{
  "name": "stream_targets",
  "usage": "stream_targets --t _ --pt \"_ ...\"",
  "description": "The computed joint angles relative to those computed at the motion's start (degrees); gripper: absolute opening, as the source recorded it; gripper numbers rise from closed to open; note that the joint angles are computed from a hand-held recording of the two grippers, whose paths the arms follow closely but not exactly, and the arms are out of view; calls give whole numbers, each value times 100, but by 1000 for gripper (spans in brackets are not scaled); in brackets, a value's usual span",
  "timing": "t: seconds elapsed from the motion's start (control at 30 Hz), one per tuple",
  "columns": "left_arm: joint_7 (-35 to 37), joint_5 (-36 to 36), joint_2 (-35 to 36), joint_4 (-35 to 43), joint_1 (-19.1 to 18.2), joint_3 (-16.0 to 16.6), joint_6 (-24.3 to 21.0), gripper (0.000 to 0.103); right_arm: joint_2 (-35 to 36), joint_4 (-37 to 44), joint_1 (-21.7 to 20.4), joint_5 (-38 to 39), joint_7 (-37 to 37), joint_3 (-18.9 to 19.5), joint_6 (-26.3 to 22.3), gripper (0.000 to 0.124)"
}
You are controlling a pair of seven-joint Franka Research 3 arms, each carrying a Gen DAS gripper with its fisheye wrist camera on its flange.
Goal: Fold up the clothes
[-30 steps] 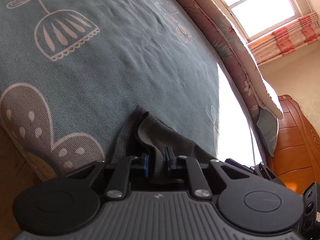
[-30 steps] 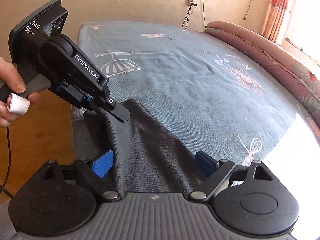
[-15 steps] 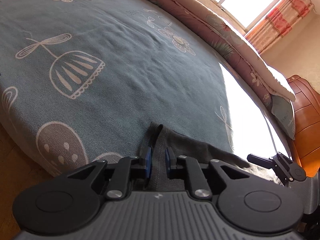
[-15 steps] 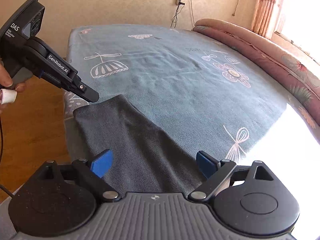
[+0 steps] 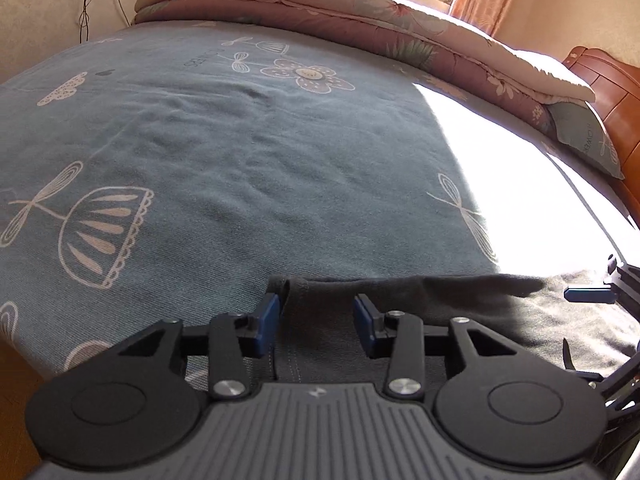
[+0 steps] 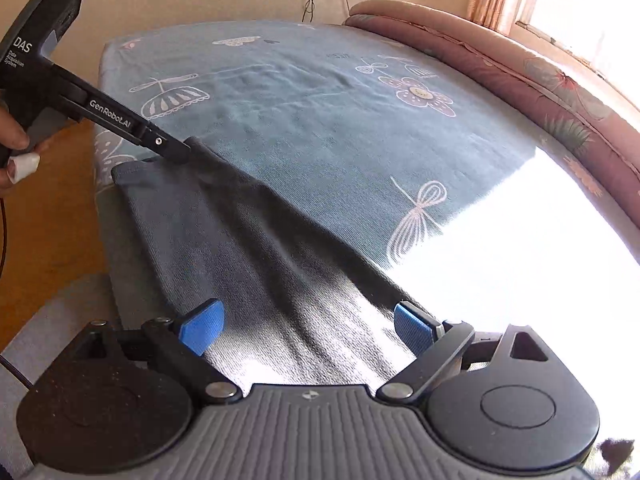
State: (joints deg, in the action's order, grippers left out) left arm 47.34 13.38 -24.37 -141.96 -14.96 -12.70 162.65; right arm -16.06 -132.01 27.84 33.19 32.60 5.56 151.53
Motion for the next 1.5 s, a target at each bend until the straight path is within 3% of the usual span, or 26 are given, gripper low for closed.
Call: stream_targets --t 0.1,0.13,0.2,0.23,0.3,0.37,0.47,0.53,0.67,0.8,0.83,0.87,0.9,0.93,1.03,1.07,1.13,1.2,1.3,1.43,1.5 --pt "1302 -731 358 137 -1014 702 417 59 -150 -157 -329 -337 594 -19 -4 95" --pt "1652 -910 480 220 -1170 764 406 60 -213 -223 -421 -366 786 -57 23 95" --pt "1655 -653 730 468 -881 398 19 60 -318 -332 -615 -438 1181 -130 67 96" --pt "1348 -321 801 567 -546 82 -240 60 -361 -375 -716 -482 1383 -165 83 96" --pt "864 195 750 534 -171 -228 -368 61 -409 -469 -877 -532 1684 -237 215 97" --pt "613 244 614 540 -98 -268 -706 61 -419 -548 -1050 -604 1982 -298 371 97" --pt "218 645 480 773 36 -487 -1566 60 -325 -604 -1360 -763 2541 -365 521 103" --pt "183 778 428 879 -36 -512 -1776 61 -194 -539 -1534 -878 2881 -429 397 103" --pt "519 600 661 1097 -360 -409 -1362 69 -96 -423 -1156 -12 2206 -815 772 103" --pt "755 584 1271 1497 -486 -479 -1335 71 520 91 -960 367 1627 -764 1035 103" --pt "621 686 1336 1524 -448 -506 -1372 72 757 223 -1077 73 1887 -608 1016 103" --pt "449 751 1350 1507 -411 -510 -1392 75 994 362 -1211 -218 2135 -438 992 103" --pt "278 815 1365 1492 -377 -511 -1413 83 1059 301 -1144 -194 1981 -435 1287 103" --pt "108 877 1382 1479 -345 -511 -1436 84 1010 240 -1119 -54 1739 -430 1370 103" --pt "-231 1242 1336 1590 -309 -596 -1923 84 530 36 -1234 -47 1722 -523 935 103" --pt "-240 1322 1316 1611 -330 -608 -2021 83 289 -167 -1150 259 1362 -643 1055 103" --pt "-170 1335 1296 1628 -392 -590 -2095 82 -160 -644 -1115 515 911 -814 1309 103" --pt "-213 1303 1327 1643 -415 -570 -2139 82 -302 -935 -1393 227 1195 -815 1149 103" --pt "-395 1110 1304 1571 -408 -488 -2079 88 -649 -1307 -1264 603 779 -1218 1074 103" --pt "-386 1270 1447 1952 -446 -590 -2577 84 -946 -1454 -1691 16 1001 -1007 773 103" --pt "-196 1252 1496 2111 -532 -597 -2527 84 -979 -1480 -1594 100 894 -1097 1034 103"
